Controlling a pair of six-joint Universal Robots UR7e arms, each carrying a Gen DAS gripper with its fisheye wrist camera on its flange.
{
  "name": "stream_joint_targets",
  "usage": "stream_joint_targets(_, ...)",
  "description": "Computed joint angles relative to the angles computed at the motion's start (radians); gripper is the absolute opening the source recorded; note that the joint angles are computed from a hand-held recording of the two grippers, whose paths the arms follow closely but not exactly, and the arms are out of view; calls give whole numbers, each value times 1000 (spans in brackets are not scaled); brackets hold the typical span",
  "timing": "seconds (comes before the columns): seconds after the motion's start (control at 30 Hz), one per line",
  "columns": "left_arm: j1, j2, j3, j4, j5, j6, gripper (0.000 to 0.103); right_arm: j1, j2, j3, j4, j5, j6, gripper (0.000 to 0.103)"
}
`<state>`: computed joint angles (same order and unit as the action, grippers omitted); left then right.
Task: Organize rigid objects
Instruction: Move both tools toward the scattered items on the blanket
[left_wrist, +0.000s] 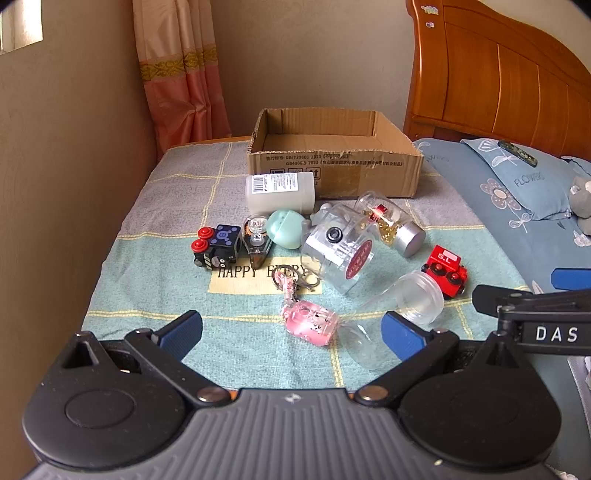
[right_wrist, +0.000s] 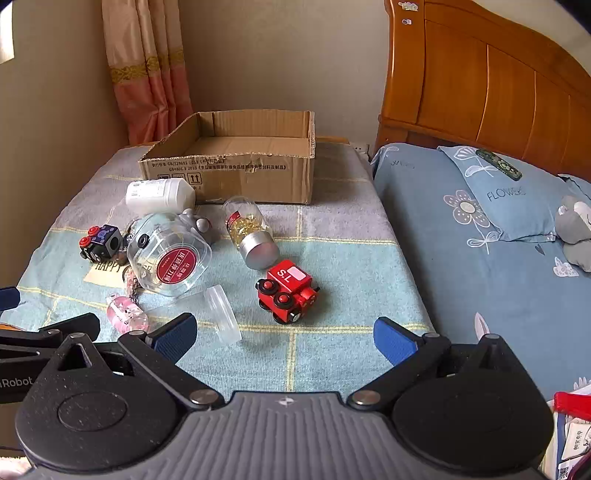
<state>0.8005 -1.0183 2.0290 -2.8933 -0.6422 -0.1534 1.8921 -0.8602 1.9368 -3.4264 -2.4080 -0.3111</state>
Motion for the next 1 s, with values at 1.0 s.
stream_joint_targets(1.0,8,-7,8,-20,-11,8,102,-1,12,0,-32,2,-15,103)
